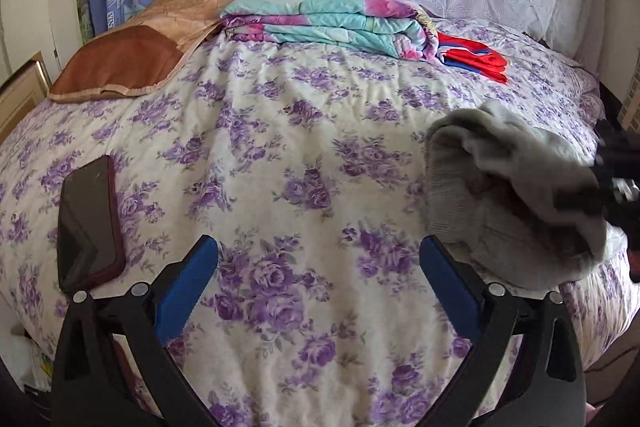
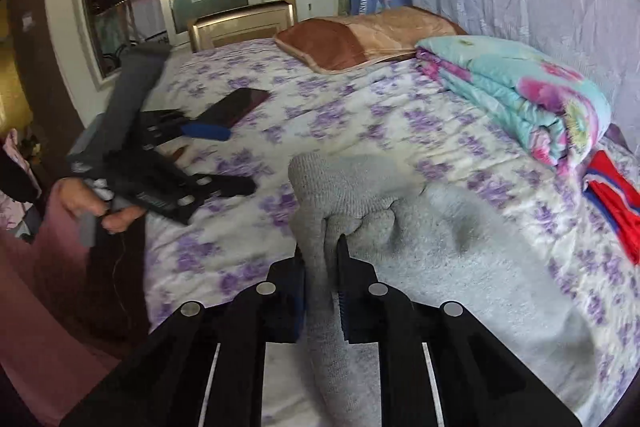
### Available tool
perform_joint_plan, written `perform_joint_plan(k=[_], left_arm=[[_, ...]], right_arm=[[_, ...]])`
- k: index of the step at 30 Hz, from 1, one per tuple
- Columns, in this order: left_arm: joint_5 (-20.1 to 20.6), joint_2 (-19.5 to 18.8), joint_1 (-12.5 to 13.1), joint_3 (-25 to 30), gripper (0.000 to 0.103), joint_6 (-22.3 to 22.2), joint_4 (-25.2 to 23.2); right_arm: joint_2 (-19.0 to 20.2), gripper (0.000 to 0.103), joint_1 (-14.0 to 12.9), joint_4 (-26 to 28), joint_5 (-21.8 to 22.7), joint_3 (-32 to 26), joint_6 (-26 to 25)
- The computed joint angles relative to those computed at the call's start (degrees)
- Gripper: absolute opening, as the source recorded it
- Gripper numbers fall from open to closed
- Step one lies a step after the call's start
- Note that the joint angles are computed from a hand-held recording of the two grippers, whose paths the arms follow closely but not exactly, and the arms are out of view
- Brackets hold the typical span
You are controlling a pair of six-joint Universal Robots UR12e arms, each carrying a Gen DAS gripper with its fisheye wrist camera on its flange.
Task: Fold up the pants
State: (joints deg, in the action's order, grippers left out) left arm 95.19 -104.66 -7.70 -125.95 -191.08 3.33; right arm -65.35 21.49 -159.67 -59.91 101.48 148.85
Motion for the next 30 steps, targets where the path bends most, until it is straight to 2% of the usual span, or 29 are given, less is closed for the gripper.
perform_joint_plan(k=[2,3,4,5,7,8,10,14,19,22,25,27,29,30], left_arm=[[-0.32,-0.38,-0.05,0.43,0.098,-0.16,0.19],[-0.73,-0.55,-0.13,0.69,0.098,-0.05,0.33],[-1.01,-0.73,-0.41,1.06,0.098,0.48,0.54],[-0.77,-0.87,-0.86,1.43,0.098,1.28,0.78],[0.81,-1.11,-2.08,2.19,0.098,4.00,1.47],[1.42,-1.26,-2.62,2.52,0.098,5.44,2.07],[1.68,-1.67,-3.54,3.23,0.098,8.11,3.32],[-1.46,-2.99,-4.61,5.45,0.098,10.51,3.59],[-5.89,-4.97,-6.27,8.62,0.098,13.36,2.56],[-8.69,-6.08,-7.40,10.35,0.098,15.17,2.09],[-9.83,-7.47,-8.34,12.07,0.098,16.33,1.14],[-8.21,-8.92,-8.86,13.51,0.098,16.14,-1.53],[-2.81,-10.61,-9.54,15.01,0.099,15.02,-5.25],[-0.69,-11.52,-9.66,15.16,0.099,14.62,-5.67]], right_arm=[[1.43,0.016,1.03,3.13,-1.92,-0.29,-0.86],[2.78,0.024,1.45,2.84,-3.45,-0.26,0.10],[3.59,0.029,1.35,0.58,-2.74,0.32,0.77],[3.71,0.035,0.93,-1.33,-0.60,0.92,0.88],[2.81,0.060,0.01,0.66,3.87,1.24,1.22],[2.28,0.062,-0.61,0.49,6.35,1.75,2.40],[1.31,0.063,-1.63,-3.56,8.56,3.66,5.43],[-0.03,0.065,-3.13,-12.07,6.54,7.74,13.65],[-0.84,0.066,-5.44,-20.60,6.53,11.77,24.94],[-1.12,0.066,-6.41,-25.05,6.27,13.53,29.53],[-0.87,0.066,-7.21,-28.19,6.31,14.50,32.28],[-0.65,0.073,-7.75,-28.89,5.15,15.16,33.46],[-0.55,0.076,-7.39,-22.54,-1.66,14.56,34.96],[0.01,0.072,-7.77,-20.94,-2.89,14.51,36.41]])
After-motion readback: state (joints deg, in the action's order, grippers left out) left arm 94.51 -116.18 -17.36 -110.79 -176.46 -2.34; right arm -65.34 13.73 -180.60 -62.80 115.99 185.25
